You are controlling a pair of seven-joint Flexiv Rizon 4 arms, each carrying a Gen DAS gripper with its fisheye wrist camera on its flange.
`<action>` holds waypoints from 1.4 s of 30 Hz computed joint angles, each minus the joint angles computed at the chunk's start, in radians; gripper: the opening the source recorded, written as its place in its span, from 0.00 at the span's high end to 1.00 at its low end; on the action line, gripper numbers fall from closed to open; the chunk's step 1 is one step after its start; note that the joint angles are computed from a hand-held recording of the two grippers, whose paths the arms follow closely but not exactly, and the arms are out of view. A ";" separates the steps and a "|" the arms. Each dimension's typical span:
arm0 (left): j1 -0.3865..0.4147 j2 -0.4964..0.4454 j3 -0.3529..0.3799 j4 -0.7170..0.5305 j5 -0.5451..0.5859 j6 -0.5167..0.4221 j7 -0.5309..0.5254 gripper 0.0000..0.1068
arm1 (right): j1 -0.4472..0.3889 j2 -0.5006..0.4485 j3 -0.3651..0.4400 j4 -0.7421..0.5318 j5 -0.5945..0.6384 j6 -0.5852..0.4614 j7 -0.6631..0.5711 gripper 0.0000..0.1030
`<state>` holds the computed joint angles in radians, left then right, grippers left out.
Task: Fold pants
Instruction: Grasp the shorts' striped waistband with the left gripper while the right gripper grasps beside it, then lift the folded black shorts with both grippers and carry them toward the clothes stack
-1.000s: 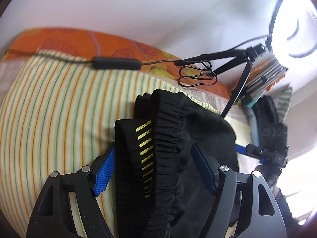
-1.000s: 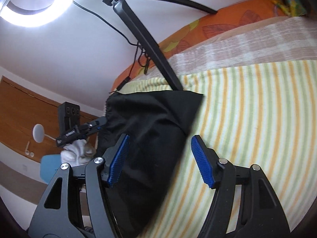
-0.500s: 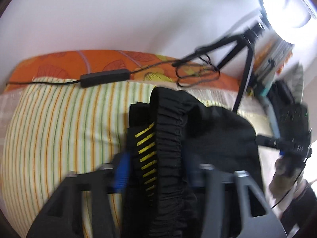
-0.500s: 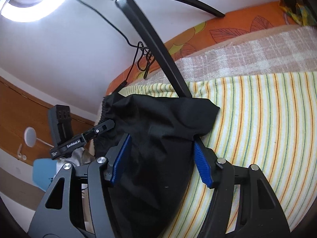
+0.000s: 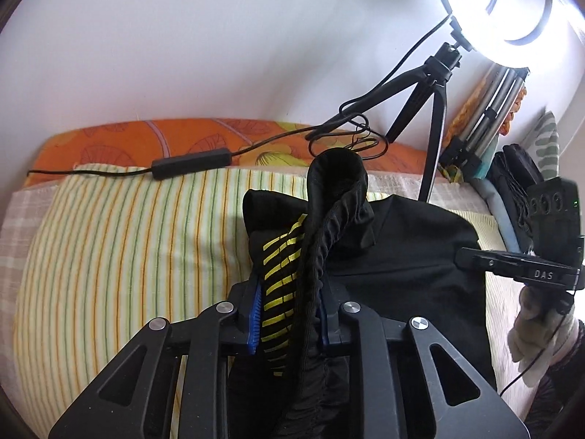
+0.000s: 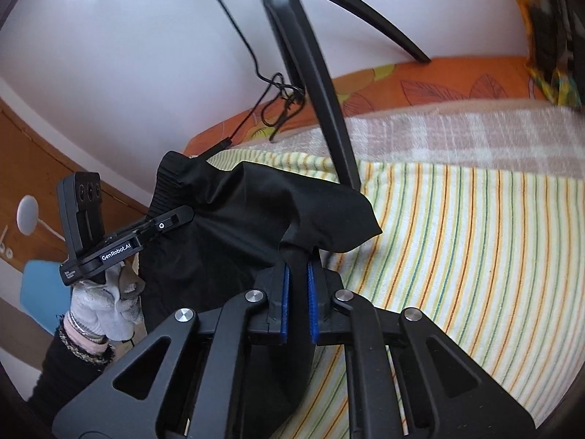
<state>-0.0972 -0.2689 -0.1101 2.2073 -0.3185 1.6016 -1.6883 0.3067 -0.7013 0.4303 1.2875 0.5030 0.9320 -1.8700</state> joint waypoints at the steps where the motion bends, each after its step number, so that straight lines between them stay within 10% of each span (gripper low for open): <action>1: -0.020 0.001 0.022 -0.001 0.011 0.007 -0.017 0.81 | 0.010 0.004 -0.006 0.006 -0.008 0.015 -0.002 0.92; 16: -0.325 0.129 0.394 -0.077 0.511 -0.058 -0.431 0.84 | 0.001 0.217 0.028 0.214 -0.052 0.205 -0.158 0.93; 29: -0.256 0.142 0.257 -0.107 0.627 0.007 -0.679 0.84 | 0.019 0.391 -0.037 0.275 -0.092 0.143 -0.212 0.93; 42: -0.540 -0.024 0.441 -0.428 0.796 -0.003 -1.010 0.84 | 0.001 0.534 -0.160 0.273 -0.196 0.024 -0.257 0.94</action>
